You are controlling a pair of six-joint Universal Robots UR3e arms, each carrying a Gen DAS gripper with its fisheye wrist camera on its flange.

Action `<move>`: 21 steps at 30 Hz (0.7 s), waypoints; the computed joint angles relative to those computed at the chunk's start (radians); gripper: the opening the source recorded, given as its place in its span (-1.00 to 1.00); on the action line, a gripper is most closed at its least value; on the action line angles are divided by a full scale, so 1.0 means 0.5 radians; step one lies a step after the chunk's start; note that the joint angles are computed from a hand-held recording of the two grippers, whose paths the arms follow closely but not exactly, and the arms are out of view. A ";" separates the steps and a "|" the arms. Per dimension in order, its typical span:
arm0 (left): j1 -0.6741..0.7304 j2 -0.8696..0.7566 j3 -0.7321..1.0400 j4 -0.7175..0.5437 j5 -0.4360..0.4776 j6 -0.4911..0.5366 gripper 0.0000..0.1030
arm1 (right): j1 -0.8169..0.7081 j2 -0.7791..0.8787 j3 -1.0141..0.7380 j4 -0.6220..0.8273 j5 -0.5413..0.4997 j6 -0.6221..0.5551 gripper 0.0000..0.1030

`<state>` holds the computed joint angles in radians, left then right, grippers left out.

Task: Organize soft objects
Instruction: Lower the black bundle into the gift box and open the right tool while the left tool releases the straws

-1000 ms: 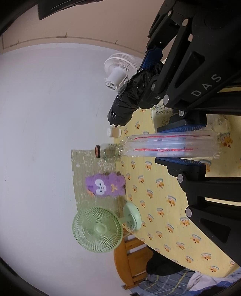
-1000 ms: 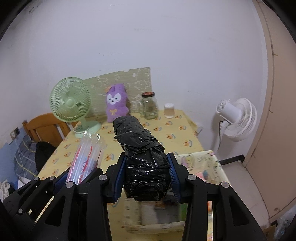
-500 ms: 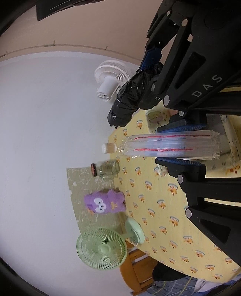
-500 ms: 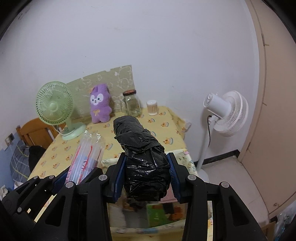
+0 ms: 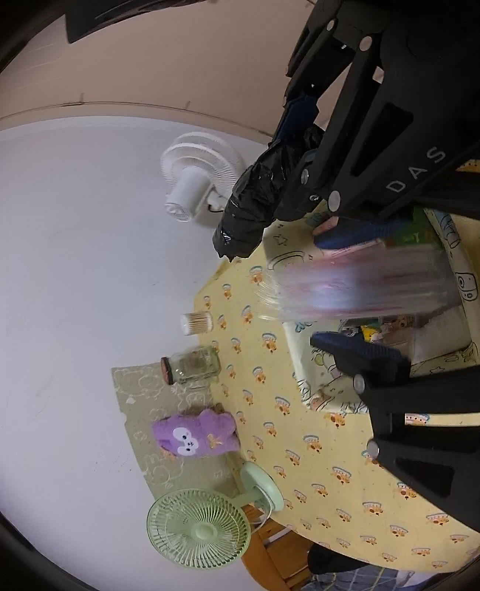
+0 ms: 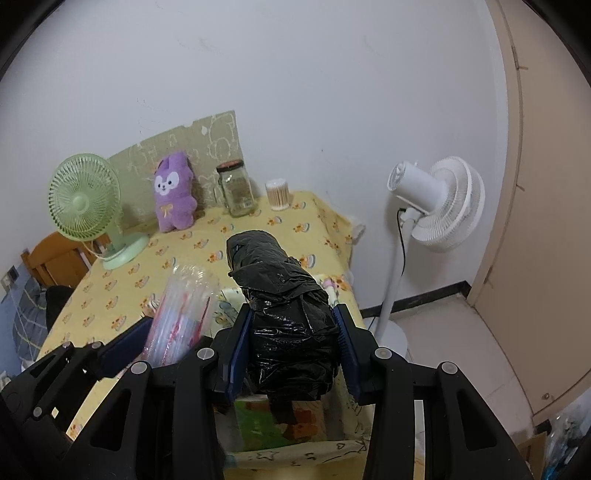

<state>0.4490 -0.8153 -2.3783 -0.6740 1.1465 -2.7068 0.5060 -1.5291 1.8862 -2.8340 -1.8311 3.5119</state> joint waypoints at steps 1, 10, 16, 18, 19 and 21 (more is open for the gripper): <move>-0.060 -0.062 0.009 0.052 0.065 -0.020 0.11 | -0.015 0.004 0.012 -0.006 0.019 -0.002 -0.11; -0.129 -0.229 0.025 0.110 0.174 -0.006 0.42 | -0.070 0.078 0.044 -0.047 0.152 0.018 -0.11; -0.209 -0.320 0.067 0.066 0.343 0.003 0.45 | -0.129 0.134 -0.037 0.158 0.337 0.012 -0.06; -0.147 -0.266 0.033 0.053 0.283 0.026 0.45 | -0.088 0.152 -0.026 0.108 0.270 0.019 0.01; -0.124 -0.249 0.032 0.033 0.260 0.036 0.45 | -0.077 0.151 -0.010 0.079 0.248 0.050 0.07; -0.097 -0.231 0.041 -0.006 0.241 0.054 0.45 | -0.065 0.145 0.010 0.050 0.217 0.107 0.12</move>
